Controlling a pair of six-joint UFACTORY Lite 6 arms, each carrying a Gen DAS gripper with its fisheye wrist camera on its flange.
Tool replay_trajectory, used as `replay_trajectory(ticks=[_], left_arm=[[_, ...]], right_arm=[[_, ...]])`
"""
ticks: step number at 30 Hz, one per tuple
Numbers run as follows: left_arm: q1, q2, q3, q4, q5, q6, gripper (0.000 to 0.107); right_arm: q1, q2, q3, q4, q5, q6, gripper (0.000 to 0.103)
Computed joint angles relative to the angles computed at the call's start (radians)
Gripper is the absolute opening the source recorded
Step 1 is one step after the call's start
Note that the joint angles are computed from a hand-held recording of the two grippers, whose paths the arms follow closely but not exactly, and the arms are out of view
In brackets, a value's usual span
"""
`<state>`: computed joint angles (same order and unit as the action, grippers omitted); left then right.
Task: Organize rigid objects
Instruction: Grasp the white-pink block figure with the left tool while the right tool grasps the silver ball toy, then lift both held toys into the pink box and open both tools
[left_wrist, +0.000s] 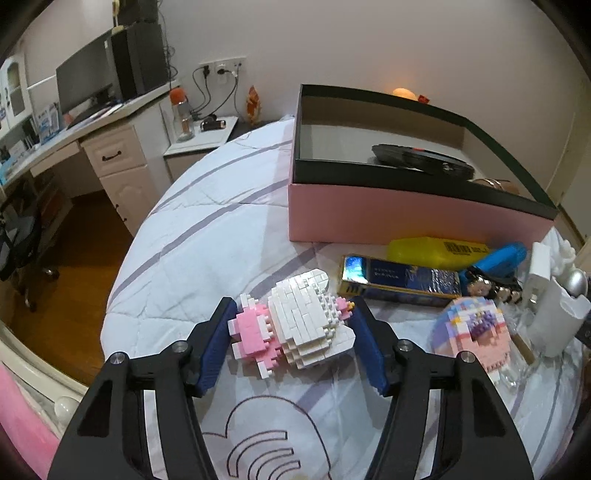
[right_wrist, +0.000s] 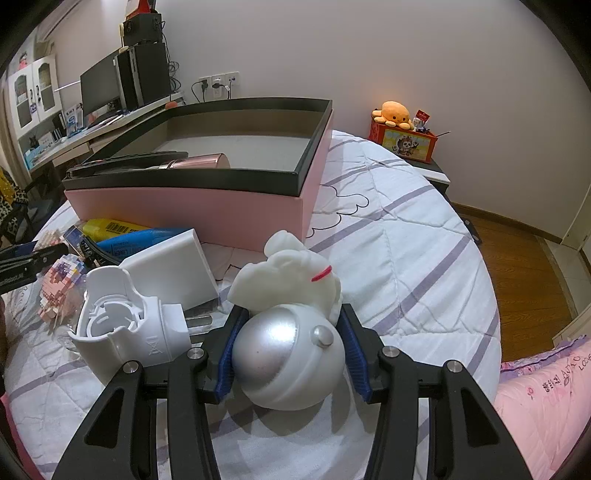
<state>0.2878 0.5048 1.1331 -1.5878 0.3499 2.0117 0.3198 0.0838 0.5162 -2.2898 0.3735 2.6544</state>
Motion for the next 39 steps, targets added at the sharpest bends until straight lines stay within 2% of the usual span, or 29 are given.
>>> replay_trajectory(ticks=[7,16,20,23,29,34,39], left_arm=[[0.051,-0.104,-0.088,0.070,0.070,-0.028,0.063],[0.128,-0.263,-0.218,0.091,0.172,0.019,0.063],[0.147,-0.331,-0.261,0.106,0.197,0.016,0.063],[0.171,-0.394,-0.290,0.113,0.232,0.003,0.063],[0.224,-0.558,-0.374,0.075,0.304,-0.004,0.063],[0.259,-0.687,-0.406,0.124,0.369,-0.064,0.063],[0.305,-0.820,-0.411,0.146,0.462,-0.131,0.063]], right_arm=[[0.007,-0.012,-0.012,-0.006,0.013,0.013,0.049],[-0.001,-0.123,-0.116,-0.197,0.010,0.248,0.049],[0.021,-0.179,-0.155,-0.175,0.010,0.251,0.049],[0.047,-0.253,-0.183,-0.088,0.007,0.182,0.049],[0.152,-0.465,-0.221,0.247,0.036,-0.115,0.049],[0.312,-0.587,-0.185,0.538,0.141,-0.385,0.049],[0.463,-0.640,-0.106,0.672,0.279,-0.541,0.049]])
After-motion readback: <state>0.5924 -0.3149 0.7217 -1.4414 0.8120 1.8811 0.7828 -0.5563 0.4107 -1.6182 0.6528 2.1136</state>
